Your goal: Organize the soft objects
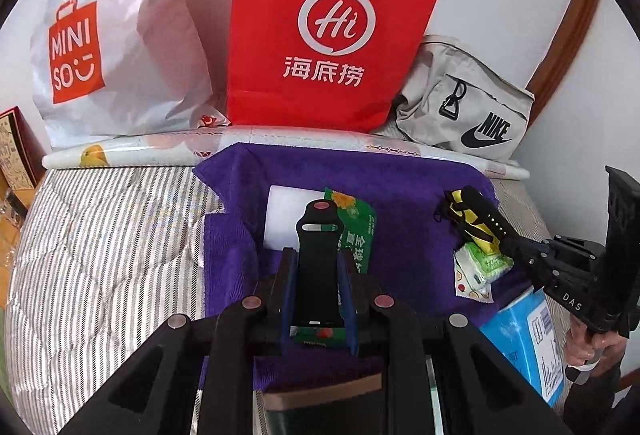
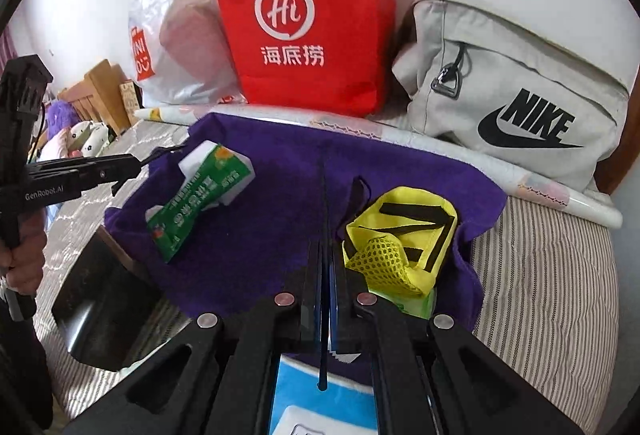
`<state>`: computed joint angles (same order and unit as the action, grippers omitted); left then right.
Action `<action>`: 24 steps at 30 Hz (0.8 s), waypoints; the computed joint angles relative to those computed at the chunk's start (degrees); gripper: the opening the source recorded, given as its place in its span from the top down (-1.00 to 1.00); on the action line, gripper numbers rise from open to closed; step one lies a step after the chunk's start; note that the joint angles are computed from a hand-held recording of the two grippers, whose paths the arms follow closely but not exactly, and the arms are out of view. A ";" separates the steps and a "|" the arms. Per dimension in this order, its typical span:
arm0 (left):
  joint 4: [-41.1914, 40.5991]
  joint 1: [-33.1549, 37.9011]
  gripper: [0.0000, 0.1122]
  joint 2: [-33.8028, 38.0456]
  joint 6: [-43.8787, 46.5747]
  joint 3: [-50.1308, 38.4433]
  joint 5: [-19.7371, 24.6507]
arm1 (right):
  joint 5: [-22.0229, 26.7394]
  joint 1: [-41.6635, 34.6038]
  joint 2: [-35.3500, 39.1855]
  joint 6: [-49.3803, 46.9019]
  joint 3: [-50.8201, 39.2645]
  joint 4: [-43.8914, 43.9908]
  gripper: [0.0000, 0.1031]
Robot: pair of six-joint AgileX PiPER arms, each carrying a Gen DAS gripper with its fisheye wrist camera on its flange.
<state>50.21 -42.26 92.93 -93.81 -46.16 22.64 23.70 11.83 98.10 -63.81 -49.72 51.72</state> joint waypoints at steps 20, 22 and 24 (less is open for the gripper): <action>-11.58 4.43 0.64 6.31 14.25 -3.61 -3.63 | 0.38 -0.34 3.41 4.55 -2.88 -4.45 0.93; -14.54 4.92 0.61 6.33 16.89 -3.76 -4.01 | 0.44 -0.49 3.08 4.76 -2.77 -4.83 0.93; -17.24 5.62 0.58 5.61 19.06 -2.97 -5.25 | 0.64 -0.79 2.36 4.47 -2.28 -4.59 0.91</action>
<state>32.97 -36.63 98.54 -74.75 -49.13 17.39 24.34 11.04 100.46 -59.34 -52.00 47.13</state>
